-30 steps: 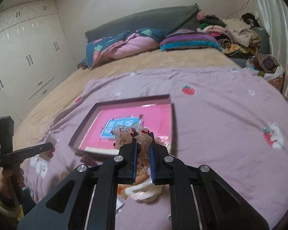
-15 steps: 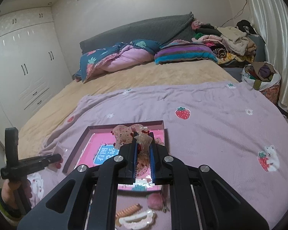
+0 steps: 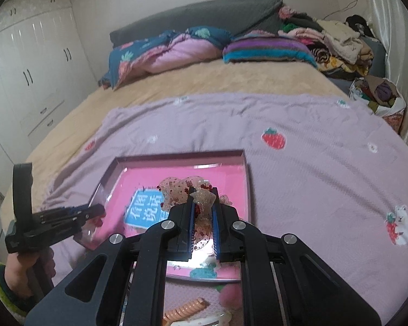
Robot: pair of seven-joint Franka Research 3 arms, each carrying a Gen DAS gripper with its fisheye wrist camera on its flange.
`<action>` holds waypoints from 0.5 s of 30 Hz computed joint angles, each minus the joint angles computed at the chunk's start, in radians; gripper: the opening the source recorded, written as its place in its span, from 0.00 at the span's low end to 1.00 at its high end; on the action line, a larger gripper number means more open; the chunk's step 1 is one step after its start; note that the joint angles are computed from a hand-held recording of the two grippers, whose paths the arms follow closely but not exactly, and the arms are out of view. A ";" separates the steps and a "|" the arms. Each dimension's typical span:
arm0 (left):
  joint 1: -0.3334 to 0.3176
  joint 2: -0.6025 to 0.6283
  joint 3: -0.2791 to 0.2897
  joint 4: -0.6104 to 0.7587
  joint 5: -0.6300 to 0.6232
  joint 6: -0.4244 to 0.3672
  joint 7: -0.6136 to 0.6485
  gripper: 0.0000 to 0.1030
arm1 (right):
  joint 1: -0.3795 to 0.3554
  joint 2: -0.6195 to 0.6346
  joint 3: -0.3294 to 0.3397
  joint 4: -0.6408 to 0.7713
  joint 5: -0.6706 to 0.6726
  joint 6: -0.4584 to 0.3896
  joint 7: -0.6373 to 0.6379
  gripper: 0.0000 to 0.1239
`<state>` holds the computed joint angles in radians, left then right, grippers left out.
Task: Organize jewelry
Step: 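Place the plastic bag in the tray with the left tool while the right tool drops the bow there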
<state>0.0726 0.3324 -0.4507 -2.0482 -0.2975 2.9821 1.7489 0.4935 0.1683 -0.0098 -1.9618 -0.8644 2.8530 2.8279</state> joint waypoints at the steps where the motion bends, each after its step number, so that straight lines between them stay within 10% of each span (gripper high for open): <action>1: -0.008 0.006 0.010 0.005 0.009 -0.001 -0.008 0.14 | -0.005 0.013 0.009 0.006 0.032 -0.006 -0.029 0.08; 11: -0.038 0.015 0.055 -0.004 0.110 0.005 -0.082 0.32 | 0.030 0.090 -0.012 0.029 0.240 -0.046 -0.192 0.13; 15: -0.021 -0.007 0.040 -0.028 0.111 0.014 -0.083 0.39 | 0.064 0.074 -0.053 0.003 0.196 -0.017 -0.129 0.37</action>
